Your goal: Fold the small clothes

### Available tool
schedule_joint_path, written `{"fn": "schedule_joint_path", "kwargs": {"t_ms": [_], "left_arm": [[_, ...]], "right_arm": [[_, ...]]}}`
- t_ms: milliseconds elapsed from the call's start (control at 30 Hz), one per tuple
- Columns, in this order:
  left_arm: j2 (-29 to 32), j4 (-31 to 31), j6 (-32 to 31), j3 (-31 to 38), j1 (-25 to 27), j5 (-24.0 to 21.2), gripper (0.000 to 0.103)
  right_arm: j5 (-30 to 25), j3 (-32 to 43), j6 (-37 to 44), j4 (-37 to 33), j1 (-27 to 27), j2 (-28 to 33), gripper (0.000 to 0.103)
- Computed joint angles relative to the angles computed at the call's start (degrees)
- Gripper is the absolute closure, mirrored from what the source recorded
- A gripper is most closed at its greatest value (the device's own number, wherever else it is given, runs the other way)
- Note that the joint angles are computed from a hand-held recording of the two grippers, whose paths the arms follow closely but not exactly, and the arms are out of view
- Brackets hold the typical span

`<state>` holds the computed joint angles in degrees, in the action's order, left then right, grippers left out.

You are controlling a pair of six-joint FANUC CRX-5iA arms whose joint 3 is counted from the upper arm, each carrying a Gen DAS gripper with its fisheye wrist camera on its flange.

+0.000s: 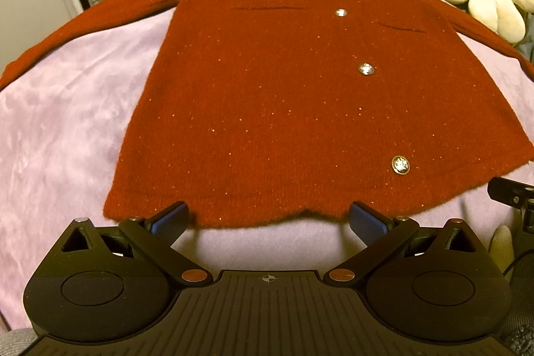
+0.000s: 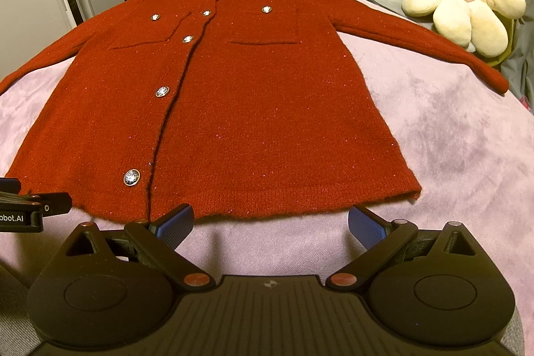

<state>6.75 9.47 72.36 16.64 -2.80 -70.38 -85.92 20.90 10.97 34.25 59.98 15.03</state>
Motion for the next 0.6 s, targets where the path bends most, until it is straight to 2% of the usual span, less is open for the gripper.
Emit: {"fn": "schedule_joint_path", "kwargs": {"t_ms": [600], "left_arm": [[-0.07,0.23,-0.02,0.10,-0.03,0.27,0.000]], "right_arm": [[-0.10,0.13,0.07,-0.01,-0.01,0.09,0.004]]}}
